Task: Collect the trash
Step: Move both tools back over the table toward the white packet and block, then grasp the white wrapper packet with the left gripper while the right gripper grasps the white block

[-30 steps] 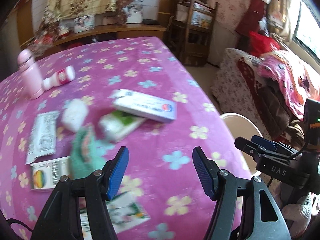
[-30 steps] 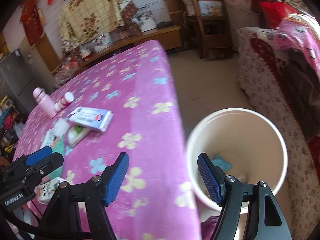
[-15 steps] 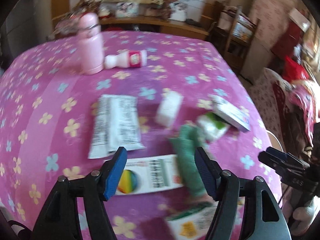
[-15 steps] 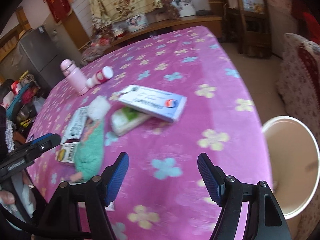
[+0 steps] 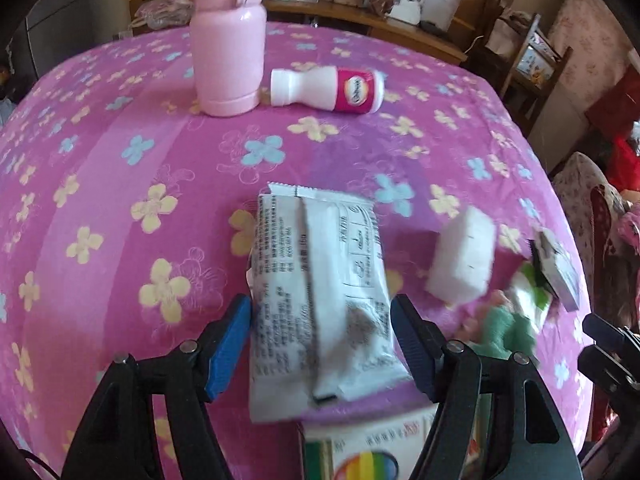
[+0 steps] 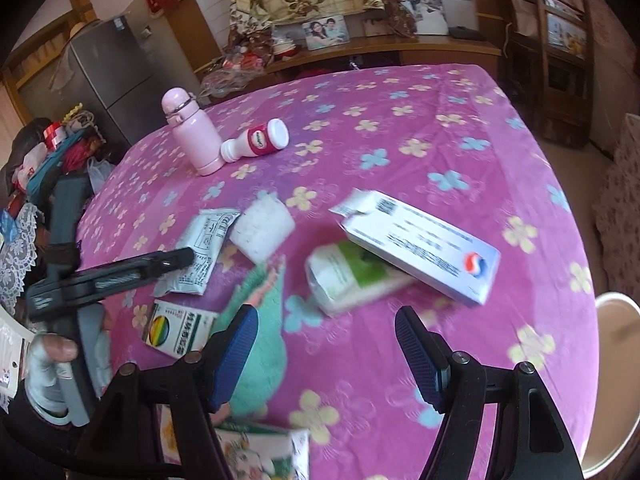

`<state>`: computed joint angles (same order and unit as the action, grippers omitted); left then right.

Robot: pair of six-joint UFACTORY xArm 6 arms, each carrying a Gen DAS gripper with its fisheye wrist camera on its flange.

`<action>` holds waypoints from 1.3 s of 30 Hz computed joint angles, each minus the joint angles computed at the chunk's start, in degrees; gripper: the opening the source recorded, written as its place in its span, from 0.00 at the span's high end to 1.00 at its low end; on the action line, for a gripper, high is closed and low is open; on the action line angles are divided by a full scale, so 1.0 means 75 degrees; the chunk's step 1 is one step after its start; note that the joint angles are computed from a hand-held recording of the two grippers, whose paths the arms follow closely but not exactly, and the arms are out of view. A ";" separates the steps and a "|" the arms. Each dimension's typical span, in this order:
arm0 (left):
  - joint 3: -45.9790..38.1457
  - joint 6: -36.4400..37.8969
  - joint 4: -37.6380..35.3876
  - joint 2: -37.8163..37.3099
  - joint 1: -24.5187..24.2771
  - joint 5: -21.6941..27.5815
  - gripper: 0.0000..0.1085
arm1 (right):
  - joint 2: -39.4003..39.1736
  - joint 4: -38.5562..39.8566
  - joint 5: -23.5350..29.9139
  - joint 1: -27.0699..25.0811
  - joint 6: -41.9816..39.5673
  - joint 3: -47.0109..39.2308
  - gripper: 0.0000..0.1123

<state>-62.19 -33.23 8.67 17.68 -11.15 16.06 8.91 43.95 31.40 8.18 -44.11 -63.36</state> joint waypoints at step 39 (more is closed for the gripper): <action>0.1007 -0.0487 0.0925 -0.1611 -0.0472 -0.0700 0.69 | 0.0308 0.0387 0.0479 0.0164 -0.0041 -0.0817 0.66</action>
